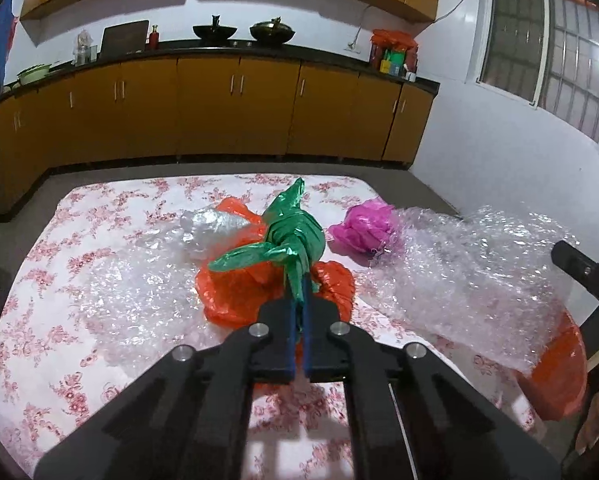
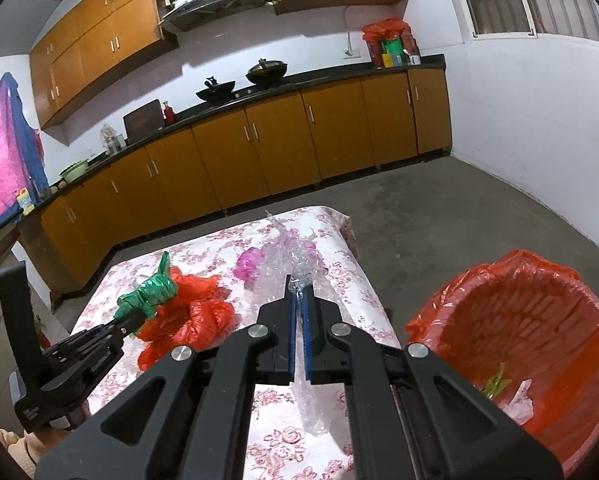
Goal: Collect trash
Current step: 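Carry the bubble wrap and green-tied red bag over the basket with both grippers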
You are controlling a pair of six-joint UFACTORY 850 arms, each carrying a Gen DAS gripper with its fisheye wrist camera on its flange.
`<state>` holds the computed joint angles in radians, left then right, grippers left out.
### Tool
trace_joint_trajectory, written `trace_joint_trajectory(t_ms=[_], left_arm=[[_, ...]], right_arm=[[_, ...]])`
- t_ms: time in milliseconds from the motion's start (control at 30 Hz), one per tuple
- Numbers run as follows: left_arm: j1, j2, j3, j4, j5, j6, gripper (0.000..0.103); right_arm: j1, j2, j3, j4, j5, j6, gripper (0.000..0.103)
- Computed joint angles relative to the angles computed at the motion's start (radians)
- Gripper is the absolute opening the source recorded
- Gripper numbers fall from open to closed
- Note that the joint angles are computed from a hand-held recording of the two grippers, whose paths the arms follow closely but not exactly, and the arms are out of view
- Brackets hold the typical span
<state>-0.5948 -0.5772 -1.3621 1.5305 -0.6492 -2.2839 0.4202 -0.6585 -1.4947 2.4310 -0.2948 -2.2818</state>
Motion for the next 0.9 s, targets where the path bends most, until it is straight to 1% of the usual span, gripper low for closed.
trace_joint_trajectory(t_ms=[233, 433, 667, 900], left_arm=[[-0.031, 0.036, 0.022, 0.036, -0.02, -0.023, 0.004], [-0.062, 0.044, 0.008, 0.054, -0.032, -0.017, 0.004], [-0.092, 0.025, -0.045, 0.063, -0.028, 0.02, 0.004], [-0.116, -0.032, -0.143, 0.06, 0.011, 0.076, 0.004]], right_arm=[[-0.003, 0.041, 0.047, 0.062, -0.023, -0.071, 0.003], [-0.014, 0.084, 0.095, 0.124, -0.045, -0.139, 0.003], [-0.044, 0.121, 0.141, 0.219, -0.059, -0.226, 0.003], [-0.087, 0.152, 0.186, 0.344, -0.067, -0.342, 0.003]])
